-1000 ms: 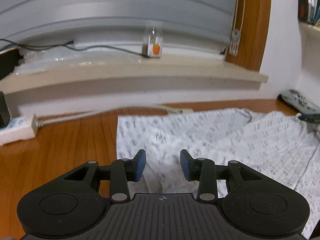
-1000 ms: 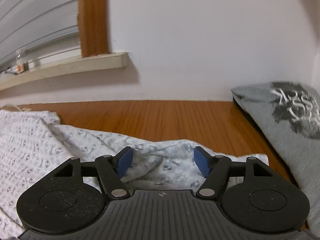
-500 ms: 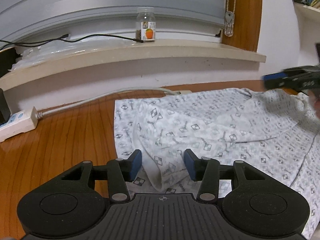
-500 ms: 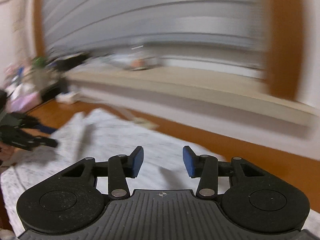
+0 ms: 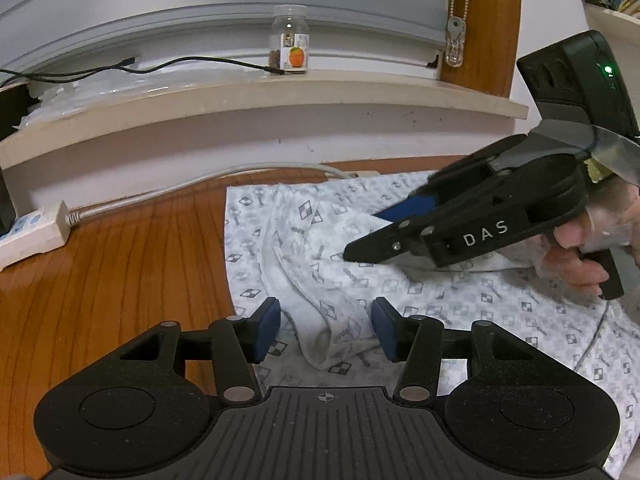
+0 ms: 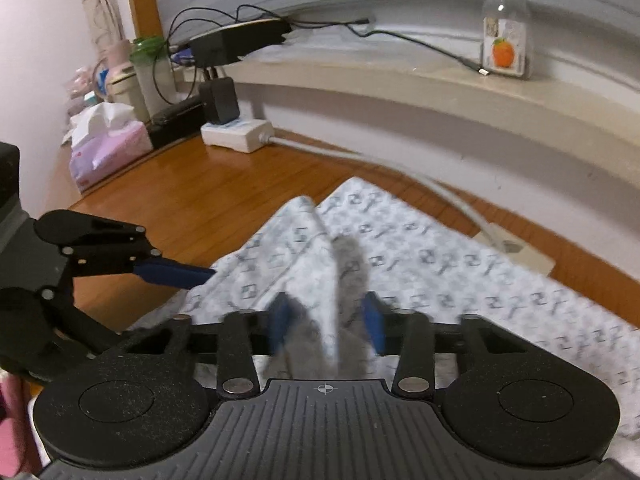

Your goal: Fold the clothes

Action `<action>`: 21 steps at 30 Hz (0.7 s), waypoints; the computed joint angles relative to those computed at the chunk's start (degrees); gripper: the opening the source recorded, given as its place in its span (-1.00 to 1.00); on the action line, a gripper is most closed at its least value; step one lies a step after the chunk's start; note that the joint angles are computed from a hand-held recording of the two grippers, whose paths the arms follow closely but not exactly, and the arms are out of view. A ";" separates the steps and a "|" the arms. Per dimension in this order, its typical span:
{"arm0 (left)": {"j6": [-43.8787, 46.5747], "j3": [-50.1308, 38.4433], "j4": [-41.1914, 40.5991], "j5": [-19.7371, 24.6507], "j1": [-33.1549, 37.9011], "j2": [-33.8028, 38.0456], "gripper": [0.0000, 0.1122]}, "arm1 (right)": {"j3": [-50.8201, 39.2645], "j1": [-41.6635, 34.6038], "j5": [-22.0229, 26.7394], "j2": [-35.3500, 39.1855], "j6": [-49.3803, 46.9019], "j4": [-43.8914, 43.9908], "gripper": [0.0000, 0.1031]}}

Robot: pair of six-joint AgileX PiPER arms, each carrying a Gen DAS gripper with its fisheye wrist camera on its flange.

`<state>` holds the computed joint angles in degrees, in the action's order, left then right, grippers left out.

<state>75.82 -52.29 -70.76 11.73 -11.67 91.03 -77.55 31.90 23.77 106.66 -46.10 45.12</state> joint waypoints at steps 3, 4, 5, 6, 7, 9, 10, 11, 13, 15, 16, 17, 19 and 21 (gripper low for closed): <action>0.57 1.11 -0.46 0.44 0.79 -1.58 -0.02 | 4.85 1.00 -2.51 -4.26 -6.63 5.54 -0.97; 0.74 1.59 -0.35 0.61 1.16 -2.37 -0.02 | 6.51 1.44 -3.51 -5.81 -9.02 7.55 -0.97; 0.52 2.27 0.22 0.04 1.36 -3.41 -0.02 | 8.15 1.53 -3.43 -7.65 -12.38 10.50 -0.97; 0.05 2.92 1.05 -0.51 1.57 -4.45 -0.02 | 9.59 1.50 -2.74 -9.55 -15.21 12.92 -0.97; -0.74 3.80 2.20 -1.56 1.64 -5.47 -0.02 | 11.00 1.86 -2.77 -11.36 -16.53 13.92 -0.97; 0.26 5.16 1.15 -1.72 2.95 -7.06 -0.02 | 14.00 2.94 -2.98 -15.03 -18.21 15.09 -0.97; 0.54 5.73 0.71 -1.65 3.79 -7.80 -0.02 | 15.34 3.39 -2.41 -16.54 -18.94 15.56 -0.97; 0.69 6.17 0.20 -2.11 4.32 -8.37 -0.02 | 16.71 4.02 -2.08 -17.95 -19.18 15.44 -0.97; 0.85 5.98 -1.35 -0.97 6.29 -8.84 -0.02 | 19.46 5.47 -1.23 -20.12 -18.50 14.00 -0.97; 0.37 5.29 -2.34 0.65 7.74 -8.77 -0.02 | 21.77 6.64 0.18 -21.44 -16.91 12.14 -0.97; -0.09 4.71 -2.66 1.69 8.20 -8.50 -0.02 | 22.89 7.26 0.87 -22.06 -16.15 11.28 -0.95; -0.65 4.11 -2.89 2.73 8.65 -8.23 -0.02 | 23.74 7.78 1.20 -22.55 -15.12 10.24 -0.89; -0.82 3.18 -3.08 3.95 8.03 -7.59 -0.01 | 24.96 8.60 1.23 -23.27 -12.49 7.80 -0.80; -0.22 2.58 -4.02 5.44 7.07 -6.82 0.01 | 25.92 9.29 1.30 -24.36 -10.48 5.50 -0.65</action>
<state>75.60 -49.71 -74.78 17.17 -4.61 84.20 -51.63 41.19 25.08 82.30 -56.58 50.62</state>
